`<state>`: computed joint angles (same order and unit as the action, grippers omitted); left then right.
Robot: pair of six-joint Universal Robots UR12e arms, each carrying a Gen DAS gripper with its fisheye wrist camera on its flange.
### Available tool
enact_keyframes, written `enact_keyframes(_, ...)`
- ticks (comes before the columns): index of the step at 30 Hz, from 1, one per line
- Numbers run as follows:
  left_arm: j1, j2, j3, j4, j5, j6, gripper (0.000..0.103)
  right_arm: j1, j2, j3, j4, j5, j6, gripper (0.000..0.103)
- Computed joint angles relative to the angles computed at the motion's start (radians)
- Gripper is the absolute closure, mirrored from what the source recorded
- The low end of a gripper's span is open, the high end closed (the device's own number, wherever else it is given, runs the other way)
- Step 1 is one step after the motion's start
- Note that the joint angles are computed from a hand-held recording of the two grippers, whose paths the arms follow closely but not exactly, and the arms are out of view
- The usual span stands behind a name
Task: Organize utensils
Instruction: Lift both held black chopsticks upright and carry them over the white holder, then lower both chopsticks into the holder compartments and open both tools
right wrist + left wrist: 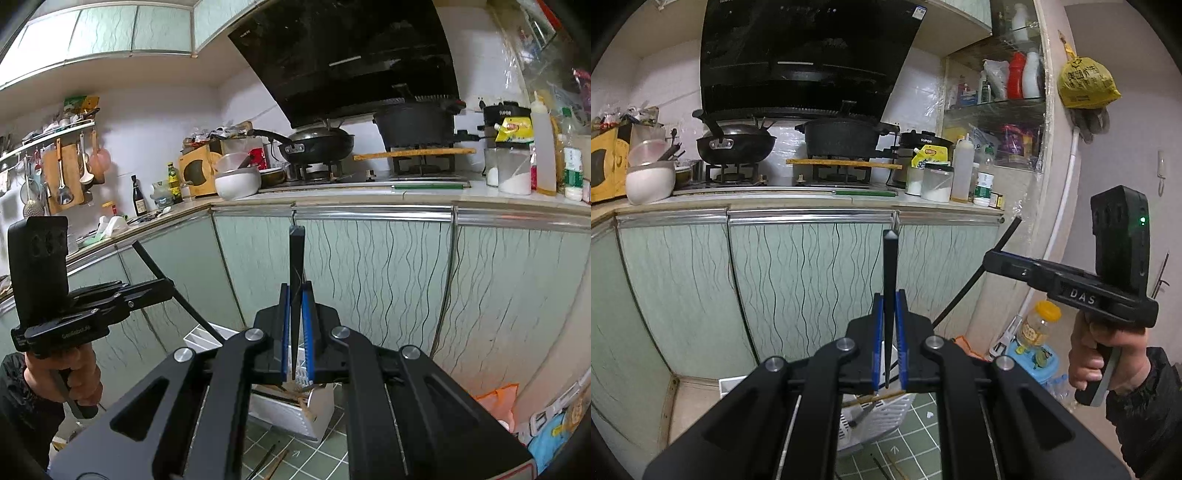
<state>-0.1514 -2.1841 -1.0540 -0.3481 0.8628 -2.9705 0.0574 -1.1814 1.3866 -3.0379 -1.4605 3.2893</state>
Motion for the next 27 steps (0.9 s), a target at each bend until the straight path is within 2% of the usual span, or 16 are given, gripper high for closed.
enact_keyframes(6,-0.010,-0.037,0.033,0.002,0.016,-0.003,0.095,-0.014,0.043,-0.038,0.016,0.027,0.022,0.097)
enact_keyframes(16,-0.016,-0.092,0.090,-0.025,0.002,-0.030,0.095,-0.027,0.084,-0.063,0.038,0.073,0.060,0.097)
enact_keyframes(18,-0.018,-0.099,0.096,-0.042,-0.002,-0.030,0.095,-0.030,0.089,-0.066,0.053,0.092,0.069,0.097)
enact_keyframes(20,-0.019,-0.106,0.114,-0.108,-0.013,-0.005,0.095,-0.036,0.097,-0.076,0.096,0.134,0.068,0.096)
enact_keyframes(21,-0.020,-0.105,0.112,-0.114,-0.004,-0.001,0.088,-0.035,0.099,-0.080,0.113,0.127,0.064,0.088)
enact_keyframes(22,-0.022,-0.102,0.104,-0.106,0.015,0.003,0.052,-0.032,0.100,-0.084,0.143,0.108,0.051,0.066)
enact_keyframes(23,-0.022,-0.097,0.093,-0.087,0.029,0.002,0.029,-0.031,0.099,-0.079,0.141,0.099,0.048,0.051)
enact_keyframes(24,-0.021,-0.092,0.077,-0.051,0.036,-0.008,0.007,-0.030,0.097,-0.072,0.130,0.089,0.051,0.030)
enact_keyframes(25,-0.017,-0.085,0.056,-0.004,0.028,-0.012,0.007,-0.028,0.093,-0.063,0.118,0.068,0.054,0.026)
enact_keyframes(26,-0.016,-0.079,0.046,0.001,0.031,-0.005,0.007,-0.026,0.089,-0.057,0.115,0.056,0.052,0.026)
enact_keyframes(27,-0.016,-0.071,0.036,-0.005,0.048,0.005,0.007,-0.025,0.084,-0.051,0.117,0.047,0.049,0.021)
